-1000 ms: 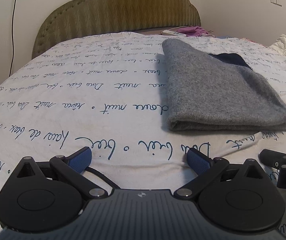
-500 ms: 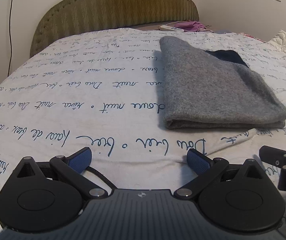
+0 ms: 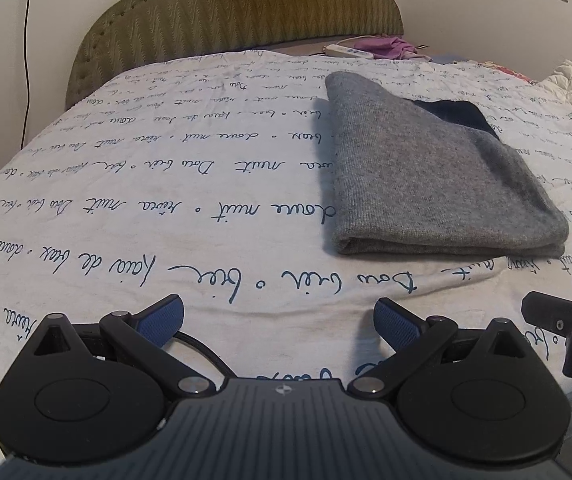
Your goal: Fold small clothes
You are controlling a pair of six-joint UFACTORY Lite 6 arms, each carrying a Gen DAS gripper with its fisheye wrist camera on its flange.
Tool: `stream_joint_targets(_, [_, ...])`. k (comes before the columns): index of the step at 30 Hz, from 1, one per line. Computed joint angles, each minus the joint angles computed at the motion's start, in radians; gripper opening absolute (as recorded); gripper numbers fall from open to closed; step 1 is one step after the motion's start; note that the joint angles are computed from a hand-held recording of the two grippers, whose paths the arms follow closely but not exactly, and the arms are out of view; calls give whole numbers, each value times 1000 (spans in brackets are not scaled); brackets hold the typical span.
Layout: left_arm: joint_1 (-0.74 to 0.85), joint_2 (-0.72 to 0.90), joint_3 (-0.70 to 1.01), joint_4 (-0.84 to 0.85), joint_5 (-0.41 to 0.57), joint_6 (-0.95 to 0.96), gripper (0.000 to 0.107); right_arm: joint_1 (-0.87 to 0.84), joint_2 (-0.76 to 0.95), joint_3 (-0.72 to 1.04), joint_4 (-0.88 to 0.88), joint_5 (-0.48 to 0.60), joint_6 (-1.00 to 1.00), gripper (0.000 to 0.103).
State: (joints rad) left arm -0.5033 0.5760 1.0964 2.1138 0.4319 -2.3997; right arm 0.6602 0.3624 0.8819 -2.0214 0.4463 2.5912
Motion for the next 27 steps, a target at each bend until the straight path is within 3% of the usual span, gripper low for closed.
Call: stream_joint_targets(27, [5, -13, -3, -56, -21, 50, 102, 8, -6, -4, 25, 5, -22, 103])
